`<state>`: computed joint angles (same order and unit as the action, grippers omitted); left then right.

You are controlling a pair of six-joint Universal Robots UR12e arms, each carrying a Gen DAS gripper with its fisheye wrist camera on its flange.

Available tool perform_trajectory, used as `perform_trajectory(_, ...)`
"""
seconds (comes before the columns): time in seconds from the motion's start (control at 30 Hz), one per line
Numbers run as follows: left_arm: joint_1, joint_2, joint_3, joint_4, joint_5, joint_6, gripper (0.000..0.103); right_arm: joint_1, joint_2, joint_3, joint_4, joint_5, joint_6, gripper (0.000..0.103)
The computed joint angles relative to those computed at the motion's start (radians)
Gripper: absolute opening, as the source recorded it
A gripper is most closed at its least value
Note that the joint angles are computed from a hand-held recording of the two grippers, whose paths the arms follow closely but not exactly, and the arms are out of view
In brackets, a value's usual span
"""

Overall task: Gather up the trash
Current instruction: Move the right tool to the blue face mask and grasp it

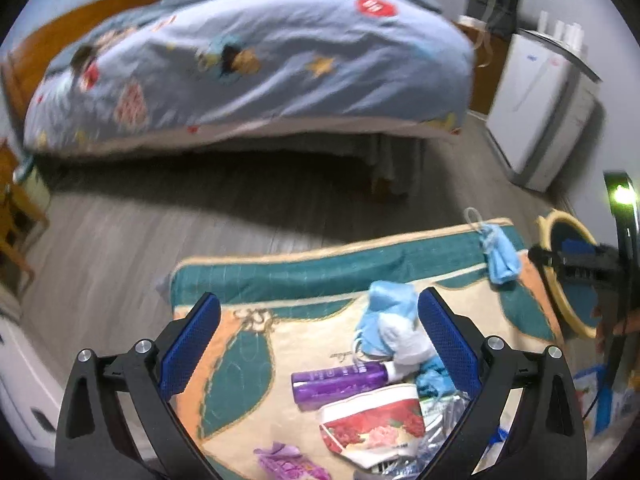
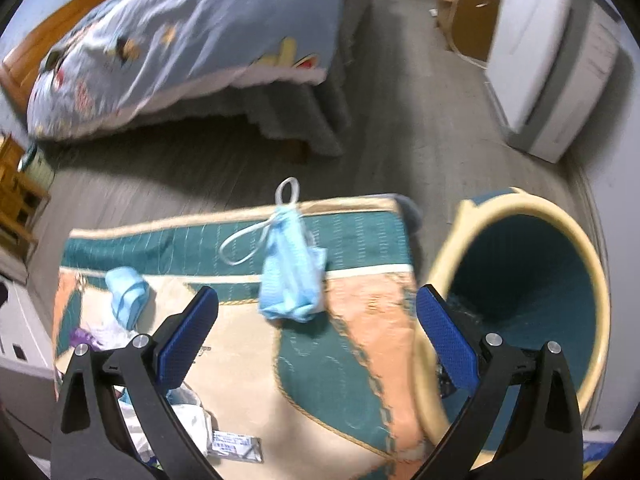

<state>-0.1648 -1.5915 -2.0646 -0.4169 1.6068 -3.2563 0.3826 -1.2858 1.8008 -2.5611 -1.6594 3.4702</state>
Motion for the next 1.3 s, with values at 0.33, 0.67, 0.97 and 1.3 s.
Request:
perform_trajectory(0.33,-0.012,-0.074,0.048,-0.088,-0.039,0.044,0.098,-0.004,0.056,-0.050,0.052,0.035,-0.017,0.097)
perform_trajectory(0.67,-0.072,-0.129,0.082,-0.165,-0.006,0.157,0.097,0.001,0.091,-0.083,0.115,0.043,-0.040,0.080)
perform_trajectory(0.97,-0.060,-0.133,0.093,-0.256,-0.126,0.186,0.073,-0.003,0.103,-0.103,0.181,0.080,-0.023,0.046)
perform_trajectory(1.3,-0.067,-0.118,0.088,-0.263,-0.149,0.229,0.009,-0.013,0.075,-0.074,0.154,0.117,-0.018,0.029)
